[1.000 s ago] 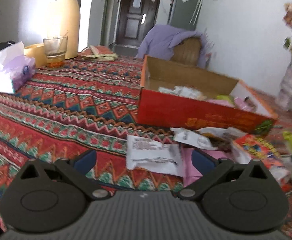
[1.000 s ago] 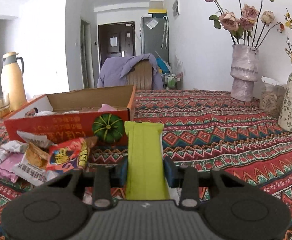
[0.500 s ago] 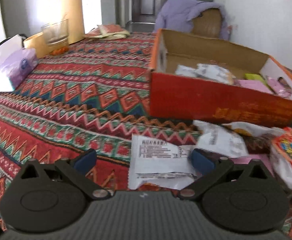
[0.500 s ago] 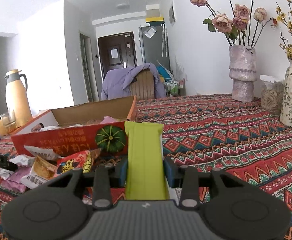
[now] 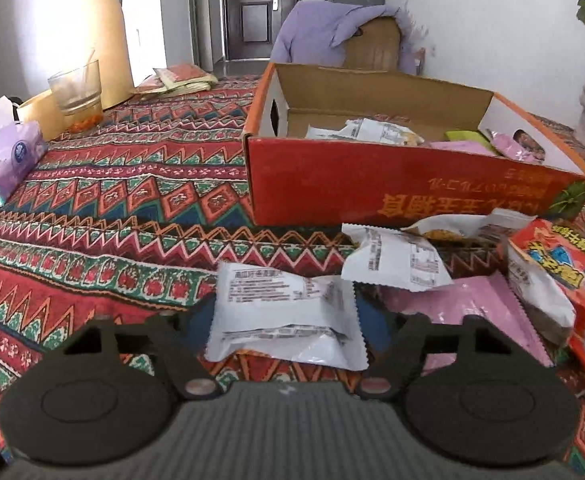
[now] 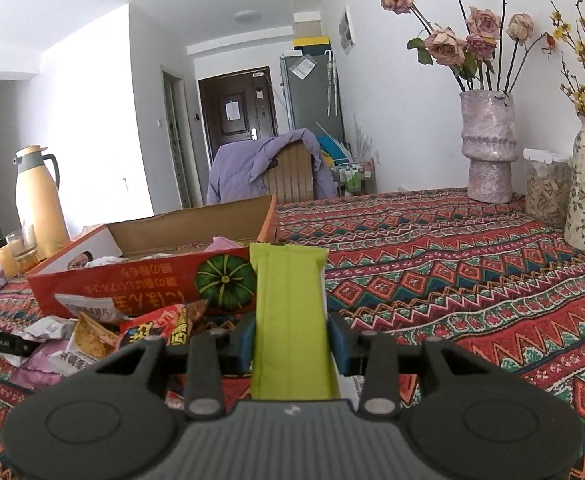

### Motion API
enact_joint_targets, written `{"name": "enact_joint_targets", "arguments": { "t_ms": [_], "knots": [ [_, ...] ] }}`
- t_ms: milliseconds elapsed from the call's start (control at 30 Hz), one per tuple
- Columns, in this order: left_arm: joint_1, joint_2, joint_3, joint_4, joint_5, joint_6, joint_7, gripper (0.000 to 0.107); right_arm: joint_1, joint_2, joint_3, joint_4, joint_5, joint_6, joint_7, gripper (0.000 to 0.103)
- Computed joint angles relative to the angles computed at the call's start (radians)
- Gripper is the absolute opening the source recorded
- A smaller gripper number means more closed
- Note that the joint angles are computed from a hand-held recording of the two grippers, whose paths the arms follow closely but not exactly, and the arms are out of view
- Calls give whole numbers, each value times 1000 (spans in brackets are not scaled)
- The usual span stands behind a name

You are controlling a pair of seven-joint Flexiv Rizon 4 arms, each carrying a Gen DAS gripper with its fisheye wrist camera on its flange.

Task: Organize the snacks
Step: 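Lift the green bar with the right gripper while the left grasps a white packet, then carry the green bar and white packet into the box and open both grippers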

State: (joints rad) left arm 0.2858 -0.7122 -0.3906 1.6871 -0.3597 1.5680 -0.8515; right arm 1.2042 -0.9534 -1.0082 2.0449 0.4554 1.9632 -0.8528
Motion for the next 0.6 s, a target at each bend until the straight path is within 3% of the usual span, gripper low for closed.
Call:
{"name": "enact_joint_targets", "arguments": {
  "t_ms": [333, 600],
  "knots": [
    [153, 21, -170, 91, 17, 55, 30, 65, 3, -1, -5, -2, -10, -8, -7, 37],
    [292, 24, -313, 136, 96, 93, 23, 65, 69, -35, -92, 14, -23, -18, -1, 37]
  ]
}}
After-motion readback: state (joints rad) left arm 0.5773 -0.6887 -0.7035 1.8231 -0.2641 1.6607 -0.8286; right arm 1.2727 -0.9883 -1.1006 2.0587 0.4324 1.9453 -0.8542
